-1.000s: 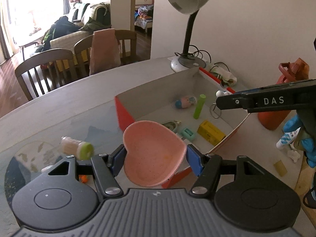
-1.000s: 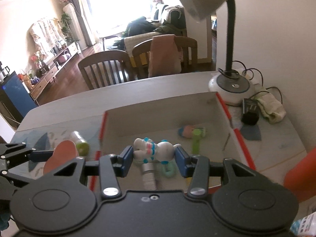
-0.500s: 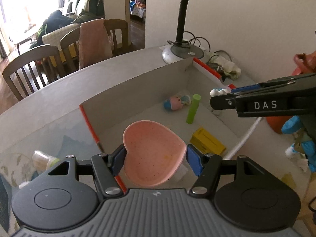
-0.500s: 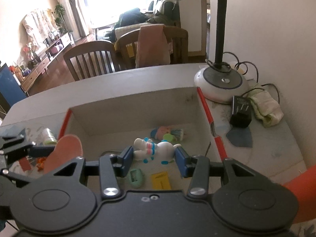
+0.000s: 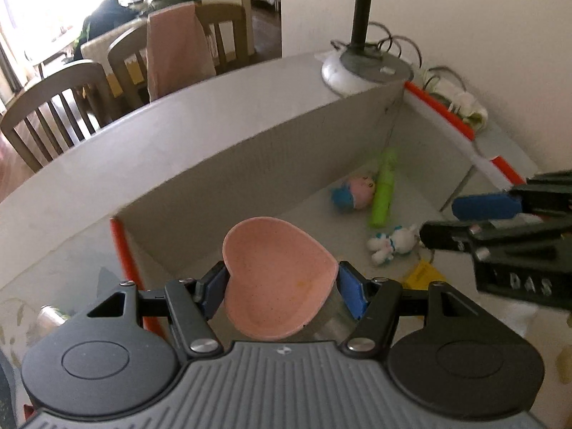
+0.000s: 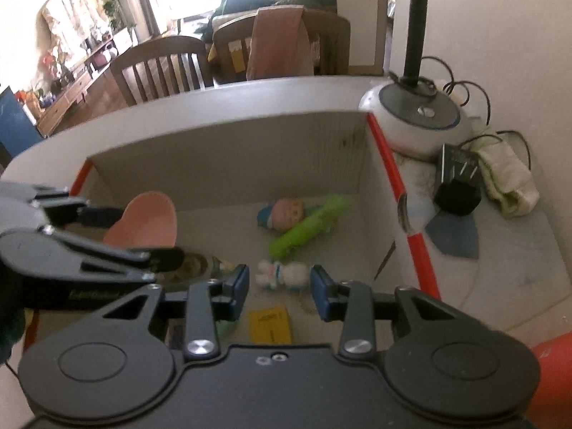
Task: Organize rigid objects
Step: 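Open right gripper to drop the bunny while left gripper lowers and releases the dish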
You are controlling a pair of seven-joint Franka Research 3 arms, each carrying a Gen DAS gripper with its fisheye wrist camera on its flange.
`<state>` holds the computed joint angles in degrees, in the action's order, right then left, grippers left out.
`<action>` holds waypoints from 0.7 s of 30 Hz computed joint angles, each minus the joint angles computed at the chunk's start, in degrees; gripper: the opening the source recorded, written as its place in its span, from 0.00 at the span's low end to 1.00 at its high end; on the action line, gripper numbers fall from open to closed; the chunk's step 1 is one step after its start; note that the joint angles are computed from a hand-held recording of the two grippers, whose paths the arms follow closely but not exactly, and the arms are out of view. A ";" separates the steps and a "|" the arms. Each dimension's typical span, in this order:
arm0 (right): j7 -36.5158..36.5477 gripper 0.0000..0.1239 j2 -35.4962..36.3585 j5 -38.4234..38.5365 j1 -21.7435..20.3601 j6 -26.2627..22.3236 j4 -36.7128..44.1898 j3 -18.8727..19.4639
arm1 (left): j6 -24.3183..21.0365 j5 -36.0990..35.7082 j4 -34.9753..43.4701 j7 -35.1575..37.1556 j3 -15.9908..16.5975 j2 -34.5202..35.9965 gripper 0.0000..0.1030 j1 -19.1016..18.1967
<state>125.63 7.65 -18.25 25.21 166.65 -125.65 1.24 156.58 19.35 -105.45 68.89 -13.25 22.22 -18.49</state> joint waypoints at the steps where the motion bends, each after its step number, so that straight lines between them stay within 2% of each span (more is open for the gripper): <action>1: -1.14 0.30 0.10 1.00 -0.30 -0.04 -0.16 0.40 | -0.98 -0.36 1.19 0.41 -0.17 0.97 0.64 0.05; 12: -11.17 0.33 0.28 10.55 -1.35 1.02 -1.22 2.19 | -10.51 -5.58 9.66 3.95 -1.46 7.32 0.64 0.26; 16: -13.42 0.34 0.37 13.14 -1.37 1.02 -1.29 2.35 | -12.03 -6.70 10.84 4.58 -1.46 8.05 0.64 0.29; 21: -14.32 0.36 0.05 14.27 -1.07 0.92 -1.64 2.24 | -11.51 -5.98 10.02 3.87 -0.80 7.43 0.64 -0.21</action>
